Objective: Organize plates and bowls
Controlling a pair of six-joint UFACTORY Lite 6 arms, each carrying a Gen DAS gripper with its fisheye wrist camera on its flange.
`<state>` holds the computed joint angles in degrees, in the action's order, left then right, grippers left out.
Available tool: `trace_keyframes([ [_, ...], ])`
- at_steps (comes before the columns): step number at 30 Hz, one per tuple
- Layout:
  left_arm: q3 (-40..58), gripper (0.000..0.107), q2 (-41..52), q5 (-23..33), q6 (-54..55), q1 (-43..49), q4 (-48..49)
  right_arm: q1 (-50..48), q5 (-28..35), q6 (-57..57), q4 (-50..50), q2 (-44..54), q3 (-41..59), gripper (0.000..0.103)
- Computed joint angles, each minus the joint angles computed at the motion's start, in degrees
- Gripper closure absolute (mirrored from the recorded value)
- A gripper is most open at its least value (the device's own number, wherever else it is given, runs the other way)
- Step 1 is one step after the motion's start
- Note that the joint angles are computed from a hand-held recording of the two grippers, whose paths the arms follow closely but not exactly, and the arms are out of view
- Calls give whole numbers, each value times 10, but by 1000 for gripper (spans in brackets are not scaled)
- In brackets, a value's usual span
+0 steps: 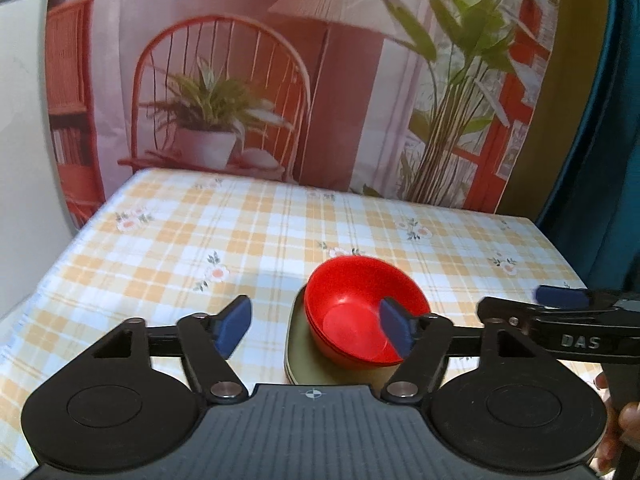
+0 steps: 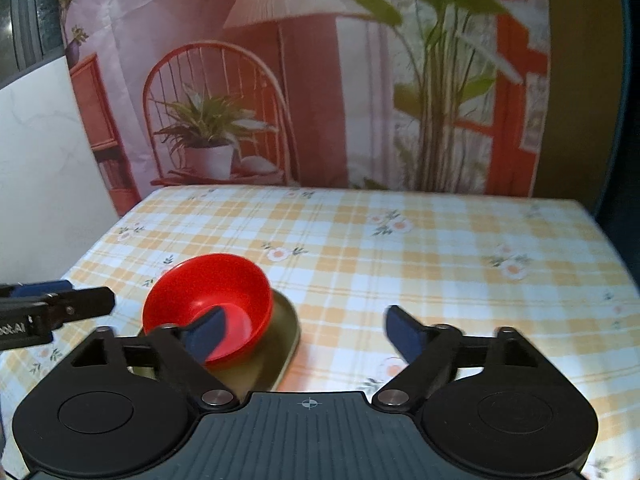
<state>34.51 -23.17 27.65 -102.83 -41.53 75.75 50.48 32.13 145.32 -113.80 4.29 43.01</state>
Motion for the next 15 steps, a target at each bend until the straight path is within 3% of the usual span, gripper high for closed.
trace_keyframes([
  [3, 4, 11, -38, 54, 25, -43, -22, 38, 43, -62, 75, -60, -32, 0],
  [7, 28, 5, -71, 136, 64, -106, -51, 87, 97, -147, 166, -132, -55, 0],
  [15, 101, 4, -61, 396, 73, -299, -48, 168, 175, -248, 265, -227, -65, 0],
])
